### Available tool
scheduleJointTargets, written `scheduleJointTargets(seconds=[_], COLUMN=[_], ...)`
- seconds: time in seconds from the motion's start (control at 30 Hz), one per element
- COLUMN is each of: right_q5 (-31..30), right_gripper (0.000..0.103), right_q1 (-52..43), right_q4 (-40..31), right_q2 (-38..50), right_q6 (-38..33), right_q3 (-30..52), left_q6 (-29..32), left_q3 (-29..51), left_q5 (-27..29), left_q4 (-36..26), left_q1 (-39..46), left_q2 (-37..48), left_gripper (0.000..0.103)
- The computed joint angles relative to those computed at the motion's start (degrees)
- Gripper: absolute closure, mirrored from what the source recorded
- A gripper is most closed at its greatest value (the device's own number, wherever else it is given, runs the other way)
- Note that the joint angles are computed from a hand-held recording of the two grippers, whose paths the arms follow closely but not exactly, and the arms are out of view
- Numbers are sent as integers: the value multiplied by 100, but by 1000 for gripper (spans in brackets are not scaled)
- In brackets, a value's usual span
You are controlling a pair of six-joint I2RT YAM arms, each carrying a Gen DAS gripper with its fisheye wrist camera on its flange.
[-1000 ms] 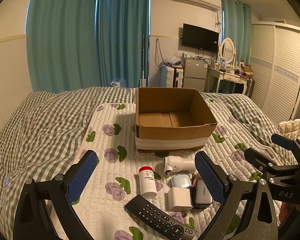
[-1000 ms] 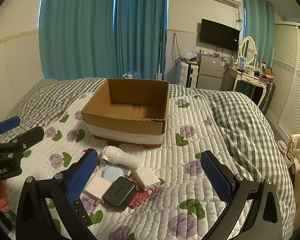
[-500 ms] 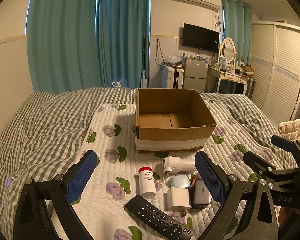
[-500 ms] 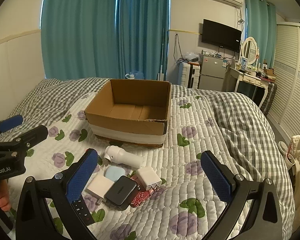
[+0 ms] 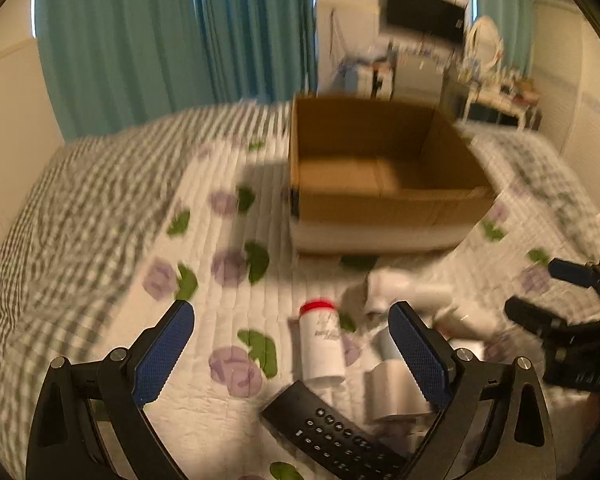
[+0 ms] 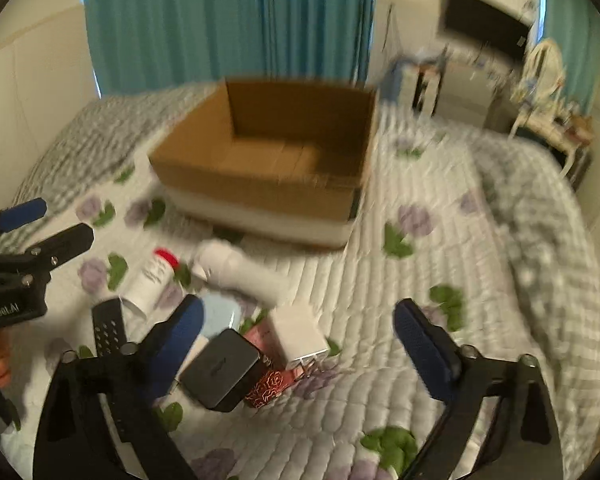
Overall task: Organize rigid objects
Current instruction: 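Grasp the white red-capped bottle with the left gripper while the right grasps a white charger, then carry both items over the box while the left gripper releases the bottle inside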
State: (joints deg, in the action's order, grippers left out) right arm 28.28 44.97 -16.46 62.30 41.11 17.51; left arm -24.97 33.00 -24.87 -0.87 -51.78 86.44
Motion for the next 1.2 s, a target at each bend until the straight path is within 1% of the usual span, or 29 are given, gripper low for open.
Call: scheduleJointTargets(seconds=[0.07, 0.1, 0.17, 0.23, 0.27, 0.3, 0.4, 0.53, 0.6, 0.63, 0.67, 0.8, 0.87, 1.0, 1.07, 1.1, 1.13, 1.17, 1.2], right_q5=[-545, -806, -1121, -1360, -1459, -1477, -1509, -1668, -1837, -1908, -1963, -1990, -2038, -2102, -2174, -2236, -2255, -2262, -2261], right_gripper=[18, 19, 26, 28, 29, 29, 29, 29, 29, 29, 29, 29, 29, 33, 40, 42, 46, 55, 55], right_q1=[-555, -801, -1097, -1266, -1320, -1320, -1319, -1472, -1649, -1710, -1772, -1894, -1986, -2063, -2122, -2174, -2194, -2204, -2203], right_q4=[515, 772, 1083, 1341, 1418, 1463, 1573, 1812, 1945, 2006, 1918, 1846, 1854, 2054, 2121, 2146, 2161, 2181, 2214], right_q2=[514, 778, 1390, 1934, 2108, 2237, 2368, 2697, 2795, 2855, 2831, 2821, 2819, 3408, 3681, 3794, 3861, 3903, 3886], right_q6=[-354, -497, -614, -731, -775, -780, -786, -853, -916, -919, -942, -1041, -1108, -1175, -1264, -1316, -1345, -1380, -1395], right_q3=[-29, -39, 40, 118, 142, 160, 142, 184, 171, 169, 214, 228, 202, 497, 659, 713, 740, 753, 734], left_q6=[-11, -16, -4, 4, 13, 24, 71, 185, 209, 273, 313, 302, 300, 303, 279, 275, 245, 230, 128], left_q3=[137, 204, 344, 462, 526, 582, 759, 1062, 1193, 1240, 1259, 1189, 1019, 770, 710, 696, 631, 594, 556], left_q5=[69, 105, 237, 329, 409, 520, 860, 870, 735, 761, 906, 828, 876, 864, 898, 899, 885, 888, 843], left_q4=[96, 169, 191, 215, 224, 218, 245, 138, 91, 79, 110, 182, 277, 409, 390, 411, 468, 471, 389], left_q1=[112, 156, 244, 305, 353, 402, 496, 391, 309, 303, 316, 231, 237, 216, 190, 182, 150, 140, 18], left_q2=[496, 757, 1125, 1429, 1589, 1702, 2028, 2390, 2558, 2612, 2652, 2569, 2341, 1964, 1791, 1768, 1727, 1670, 1554], left_gripper=[5, 5, 6, 17, 23, 25, 27, 29, 51, 58, 65, 66, 66, 66, 66, 66, 66, 66, 66])
